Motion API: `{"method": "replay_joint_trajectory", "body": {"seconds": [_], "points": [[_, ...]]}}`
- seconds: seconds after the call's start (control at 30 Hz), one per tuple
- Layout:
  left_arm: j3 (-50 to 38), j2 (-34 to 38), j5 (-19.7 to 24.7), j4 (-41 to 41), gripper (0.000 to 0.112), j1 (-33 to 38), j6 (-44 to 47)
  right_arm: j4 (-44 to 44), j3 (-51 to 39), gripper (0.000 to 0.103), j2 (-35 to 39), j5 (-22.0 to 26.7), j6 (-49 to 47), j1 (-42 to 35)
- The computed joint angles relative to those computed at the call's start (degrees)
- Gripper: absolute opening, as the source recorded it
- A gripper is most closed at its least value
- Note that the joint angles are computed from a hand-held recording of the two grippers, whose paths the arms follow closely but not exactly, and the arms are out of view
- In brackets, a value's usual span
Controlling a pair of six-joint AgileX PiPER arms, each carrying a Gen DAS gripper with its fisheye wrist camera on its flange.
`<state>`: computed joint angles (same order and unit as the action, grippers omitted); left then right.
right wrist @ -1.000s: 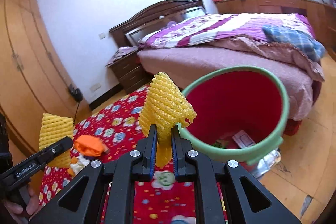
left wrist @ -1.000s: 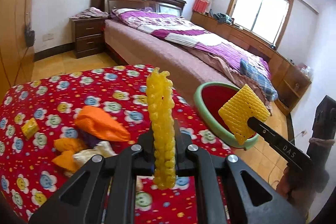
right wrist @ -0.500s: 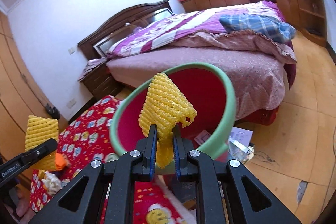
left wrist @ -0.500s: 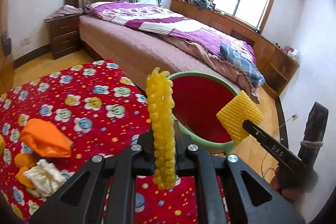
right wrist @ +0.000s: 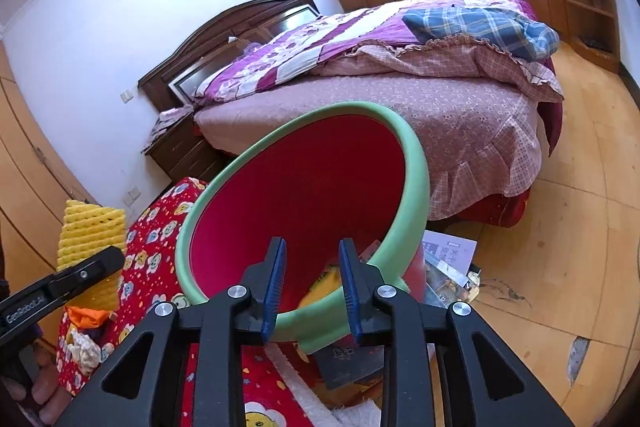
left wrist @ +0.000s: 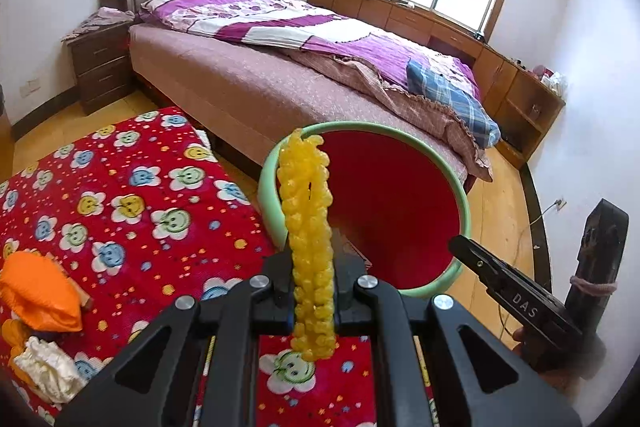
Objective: Collect trash
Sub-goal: 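Open the left tool over the bucket while the right tool drops its net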
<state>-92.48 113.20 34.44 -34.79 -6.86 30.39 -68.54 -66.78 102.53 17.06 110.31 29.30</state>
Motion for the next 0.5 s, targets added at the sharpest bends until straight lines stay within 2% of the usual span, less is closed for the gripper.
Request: {"method": "replay_joint_trajectory", "body": {"seconds": [0.3, 0.33, 0.37, 0.4, 0.43, 0.5], "points": [[-8.0, 6.6, 2.7, 2.6, 0.012, -2.9, -2.1, -4.6, 2.5, 0.028, -1.5, -0.6, 5.5, -0.5], [-9.4, 7.4, 3.1, 3.8, 0.019, -3.3, -3.3, -4.6, 2.6, 0.028, -1.6, -0.4, 5.6, -0.4], [-10.5, 8.2, 3.3, 5.7, 0.031, -3.8, -5.3, -4.9, 2.9, 0.028, -1.8, -0.4, 6.0, -0.4], [-11.0, 8.6, 3.2, 6.8, 0.036, -4.0, -6.6, -5.1, 3.0, 0.028, -1.8, -0.5, 6.2, -0.6], [-11.2, 8.9, 3.0, 7.1, 0.040, -4.2, -7.3, -5.2, 3.1, 0.029, -1.8, -0.6, 6.4, -0.7], [-11.7, 9.3, 3.6, 6.4, 0.040, -4.0, -7.6, -5.5, 3.5, 0.032, -2.0, -0.7, 6.9, -0.8]]}}
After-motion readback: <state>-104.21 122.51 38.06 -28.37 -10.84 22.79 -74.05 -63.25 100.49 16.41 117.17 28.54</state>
